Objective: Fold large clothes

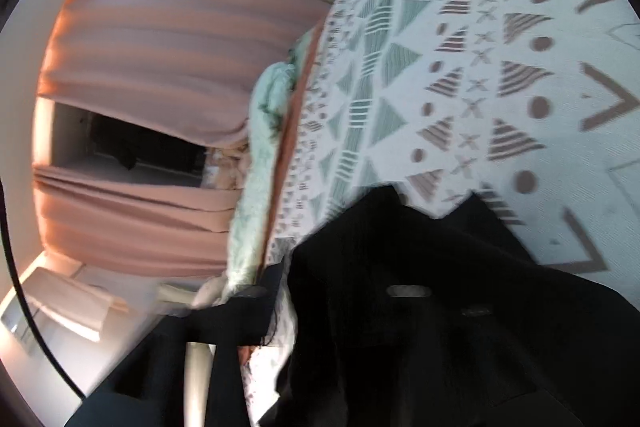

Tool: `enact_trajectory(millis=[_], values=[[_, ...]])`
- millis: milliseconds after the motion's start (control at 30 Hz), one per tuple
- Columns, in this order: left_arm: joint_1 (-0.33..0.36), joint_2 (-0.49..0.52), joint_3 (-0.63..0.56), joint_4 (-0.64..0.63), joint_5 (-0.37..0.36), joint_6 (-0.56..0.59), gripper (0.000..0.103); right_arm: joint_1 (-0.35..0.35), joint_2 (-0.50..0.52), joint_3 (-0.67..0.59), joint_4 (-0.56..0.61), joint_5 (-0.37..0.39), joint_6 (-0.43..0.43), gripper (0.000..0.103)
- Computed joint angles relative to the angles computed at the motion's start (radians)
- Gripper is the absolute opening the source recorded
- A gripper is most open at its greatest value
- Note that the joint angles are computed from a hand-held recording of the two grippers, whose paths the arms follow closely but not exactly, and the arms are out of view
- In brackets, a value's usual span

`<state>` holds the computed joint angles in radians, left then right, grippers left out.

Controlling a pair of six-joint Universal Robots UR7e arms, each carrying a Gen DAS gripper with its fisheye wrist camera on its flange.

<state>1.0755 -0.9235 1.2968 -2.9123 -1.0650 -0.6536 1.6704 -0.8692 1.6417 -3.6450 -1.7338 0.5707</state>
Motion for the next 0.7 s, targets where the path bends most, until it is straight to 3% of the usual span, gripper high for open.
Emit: enact_trajectory(millis=[100,333,533,700], values=[[-0.024,-0.012,0.004,0.002,0.063,0.058,0.072,0.014,-0.002,-0.015,0.033,-0.003,-0.051,0.065],[-0.043,-0.079,0.117,0.036,0.149,0.000,0.072,0.047,-0.020,-0.027,0.173,-0.062,-0.059,0.065],[-0.061,-0.144,0.188,0.141,0.214,0.005,0.072,0.102,-0.026,-0.085,0.395,-0.124,-0.166,0.065],[-0.078,-0.190,0.284,0.171,0.302,0.030,0.071,0.152,0.004,-0.130,0.510,-0.180,-0.266,0.065]])
